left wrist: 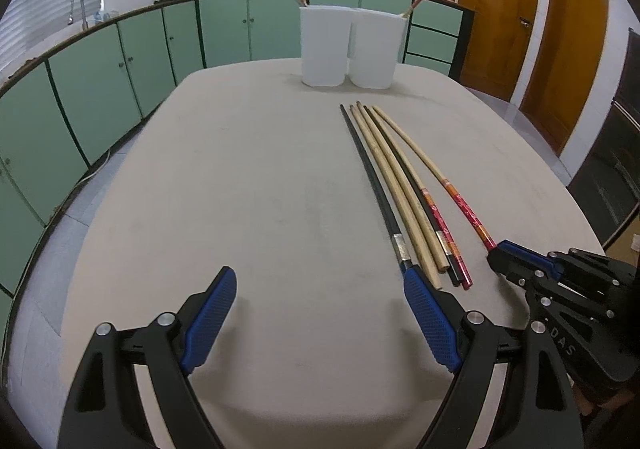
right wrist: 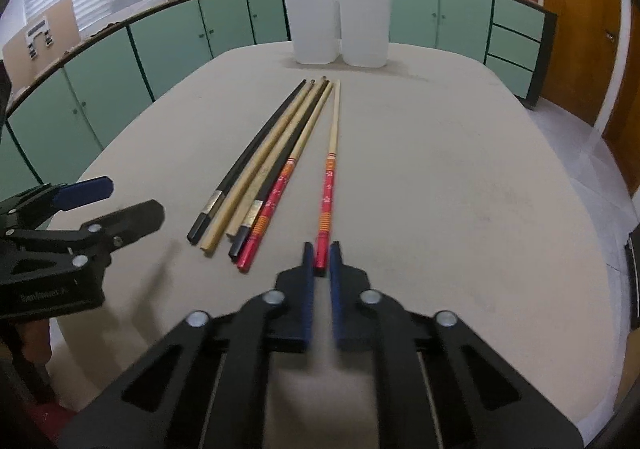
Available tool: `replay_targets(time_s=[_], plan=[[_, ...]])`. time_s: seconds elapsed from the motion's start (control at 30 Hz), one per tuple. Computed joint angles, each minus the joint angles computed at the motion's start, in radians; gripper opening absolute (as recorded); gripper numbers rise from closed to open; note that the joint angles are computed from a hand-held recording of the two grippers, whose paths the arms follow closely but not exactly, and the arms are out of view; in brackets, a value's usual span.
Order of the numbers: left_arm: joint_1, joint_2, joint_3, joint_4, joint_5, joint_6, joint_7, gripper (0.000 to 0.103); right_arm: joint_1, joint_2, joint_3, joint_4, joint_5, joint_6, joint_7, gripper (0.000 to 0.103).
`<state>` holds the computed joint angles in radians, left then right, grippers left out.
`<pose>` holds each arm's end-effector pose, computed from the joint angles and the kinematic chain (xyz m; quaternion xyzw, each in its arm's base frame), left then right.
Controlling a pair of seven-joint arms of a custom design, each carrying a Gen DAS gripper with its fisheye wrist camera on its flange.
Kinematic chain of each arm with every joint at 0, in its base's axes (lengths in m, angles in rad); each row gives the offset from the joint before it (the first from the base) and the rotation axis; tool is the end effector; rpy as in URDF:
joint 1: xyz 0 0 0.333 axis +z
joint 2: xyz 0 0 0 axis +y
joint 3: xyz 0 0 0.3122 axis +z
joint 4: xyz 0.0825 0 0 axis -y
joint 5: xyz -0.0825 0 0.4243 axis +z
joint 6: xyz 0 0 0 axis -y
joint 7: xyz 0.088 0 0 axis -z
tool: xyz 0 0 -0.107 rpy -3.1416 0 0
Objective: Organize utensils
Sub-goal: 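Close the right gripper on the red-orange patterned chopstick, then close the left gripper on the black chopstick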
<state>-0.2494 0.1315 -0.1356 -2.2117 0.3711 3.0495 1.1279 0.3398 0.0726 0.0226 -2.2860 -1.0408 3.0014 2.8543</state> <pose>0.5616 -0.2566 0.3678 -0.5593 0.7518 -0.2926 0.1908 0.5128 0.2610 0.3379 -0.6845 0.6383 -0.2103 0.2825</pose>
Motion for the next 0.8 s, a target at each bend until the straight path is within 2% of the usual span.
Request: replay_targets(time_s=[0.1,0.33,0.53,0.67,0.77,0.8], plan=[[0.03,0.001,-0.045,-0.003,-0.096,-0.004,0.088,0.083,-0.004,-0.009,0.0,-0.01,0.027,-0.001,-0.011,0.005],[0.03,0.005,-0.067,0.003,-0.184,-0.031,0.183,0.083,-0.033,-0.03,0.002,-0.04,0.091,0.016,-0.023,0.005],[0.011,0.021,-0.058,0.022,-0.192,-0.063,0.191,0.083,-0.04,-0.03,0.006,-0.042,0.092,0.02,-0.029,0.005],[-0.014,0.029,-0.031,0.034,-0.138,-0.07,0.135,0.083,-0.04,-0.028,0.003,-0.041,0.077,0.025,-0.013,0.005],[-0.028,0.03,-0.016,0.035,-0.091,-0.066,0.091,0.078,-0.04,-0.026,0.001,-0.04,0.068,0.033,-0.001,0.005],[-0.03,0.03,-0.014,0.034,-0.079,-0.062,0.08,0.073,-0.04,-0.025,0.0,-0.04,0.065,0.037,0.004,0.005]])
